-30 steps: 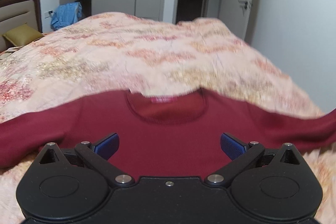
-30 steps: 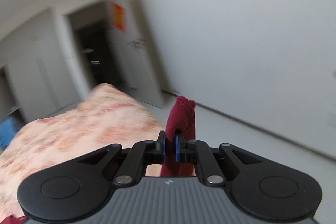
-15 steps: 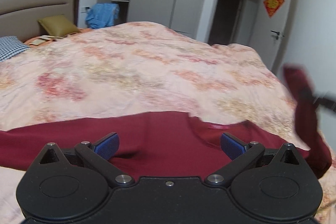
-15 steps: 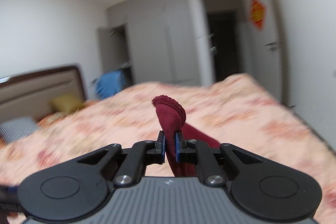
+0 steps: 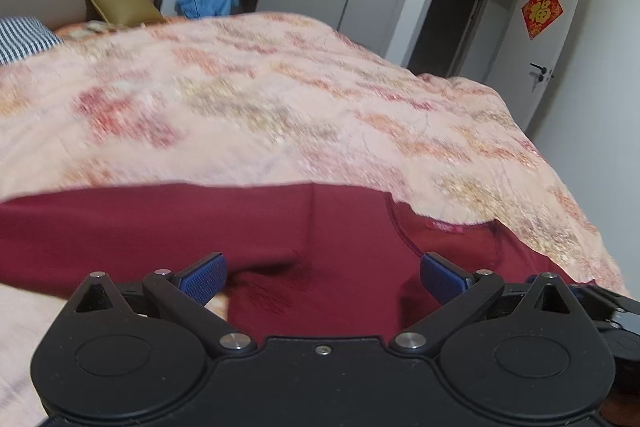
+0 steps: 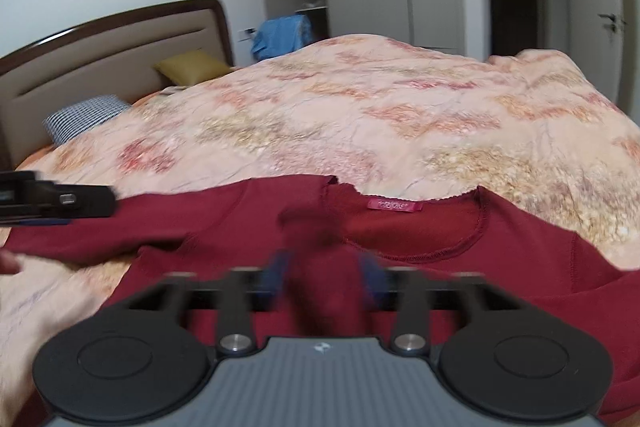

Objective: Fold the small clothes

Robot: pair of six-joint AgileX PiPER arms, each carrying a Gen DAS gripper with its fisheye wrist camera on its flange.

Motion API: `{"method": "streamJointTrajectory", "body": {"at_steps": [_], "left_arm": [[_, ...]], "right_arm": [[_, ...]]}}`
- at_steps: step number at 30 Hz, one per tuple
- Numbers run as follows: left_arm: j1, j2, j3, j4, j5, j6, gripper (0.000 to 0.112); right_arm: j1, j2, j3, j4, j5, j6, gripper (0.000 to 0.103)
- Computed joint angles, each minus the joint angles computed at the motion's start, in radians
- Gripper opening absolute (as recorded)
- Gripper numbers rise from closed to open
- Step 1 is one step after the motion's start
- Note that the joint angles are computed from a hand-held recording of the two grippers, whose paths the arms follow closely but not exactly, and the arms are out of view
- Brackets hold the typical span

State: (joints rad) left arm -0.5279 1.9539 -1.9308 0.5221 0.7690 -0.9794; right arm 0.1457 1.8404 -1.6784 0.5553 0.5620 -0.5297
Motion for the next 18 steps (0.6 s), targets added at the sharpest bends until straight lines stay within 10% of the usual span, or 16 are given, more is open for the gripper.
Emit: {"method": "streamJointTrajectory", "body": {"at_steps": [11, 18], "left_arm": [[0.000, 0.244, -0.263, -0.276, 0.031, 0.263, 0.093], [-0.007, 0.455, -0.606, -0.378, 0.175, 0.382, 0.032]], "right_arm": [[-0.265, -0.156, 0.208, 0.176, 0.002, -0.307, 0.099], [-0.444, 0.021, 0.026, 0.105, 0.021, -0.141, 0.067]]}}
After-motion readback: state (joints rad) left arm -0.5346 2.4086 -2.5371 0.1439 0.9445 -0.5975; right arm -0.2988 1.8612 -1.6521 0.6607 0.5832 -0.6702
